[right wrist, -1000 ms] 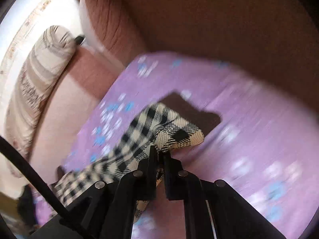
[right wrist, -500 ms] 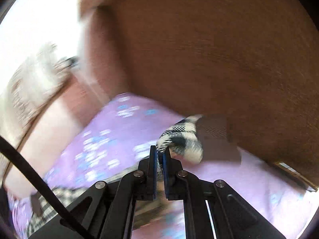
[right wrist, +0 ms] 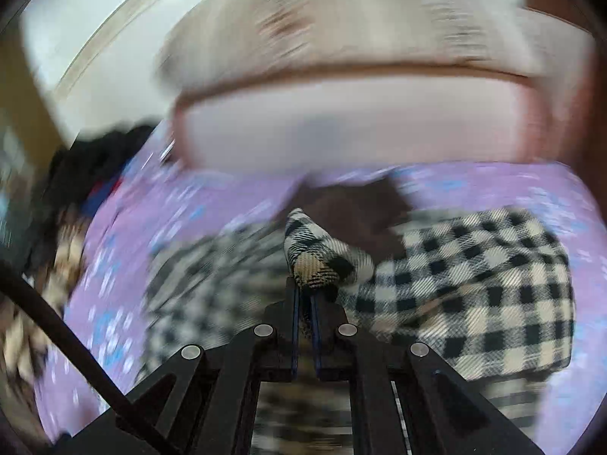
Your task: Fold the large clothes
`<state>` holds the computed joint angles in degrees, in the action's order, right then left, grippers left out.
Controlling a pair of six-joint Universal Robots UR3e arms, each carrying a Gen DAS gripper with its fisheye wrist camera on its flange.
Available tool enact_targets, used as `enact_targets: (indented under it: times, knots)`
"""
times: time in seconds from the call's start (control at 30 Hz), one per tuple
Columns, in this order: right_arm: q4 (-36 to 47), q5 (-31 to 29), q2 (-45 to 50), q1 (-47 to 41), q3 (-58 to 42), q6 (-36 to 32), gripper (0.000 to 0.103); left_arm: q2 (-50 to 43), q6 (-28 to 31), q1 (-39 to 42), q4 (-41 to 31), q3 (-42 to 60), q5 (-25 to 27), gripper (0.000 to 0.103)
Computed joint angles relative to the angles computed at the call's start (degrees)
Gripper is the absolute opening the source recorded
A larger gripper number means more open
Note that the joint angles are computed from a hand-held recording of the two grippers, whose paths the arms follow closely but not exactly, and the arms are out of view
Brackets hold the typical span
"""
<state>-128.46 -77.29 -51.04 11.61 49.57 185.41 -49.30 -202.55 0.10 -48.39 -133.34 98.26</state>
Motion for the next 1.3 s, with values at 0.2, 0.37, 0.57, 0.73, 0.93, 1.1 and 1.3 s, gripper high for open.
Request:
enact_targets:
  times: [0.2,0.37,0.57,0.73,0.93,1.1,1.3]
  knots:
    - [7.0,-6.6,12.4,11.8,-11.8,-9.2,0.032,9.8,4.7,10.9,-6.4,-3.1,-6.6,0.075]
    - [-0.4,5.7,-0.6,9.5,9.9,-16.3,0.049,4.5,3.0,9.9,-2.2,-1.9,-8.0,0.075]
    - [-4.2,14.8,-23.2,-2.2,39.7,-20.2,0.061,-16.2,-0.7,-3.0,9.8,7.4,-2.8,0.077]
    - [-5.5,14.0,-32.1,-13.5,49.9,-19.8,0.061,-35.5,0.8,-9.7,15.2,22.9,0.2,0.077]
    - [-6.7,15.4,-28.8,-24.3,47.0,-13.8,0.059,-60.1,4.6,-12.2,11.2,49.9,2.5,0.077]
    - [-7.9,9.4,-19.6,-23.5,38.2,-9.4,0.059,-73.6,0.7,-9.0,-0.2,64.8,6.3,0.069]
    - [-9.1,4.4,-16.5,-23.9,37.5,-7.7,0.057,-67.6,-2.1,0.1,2.3,55.4,-8.7,0.070]
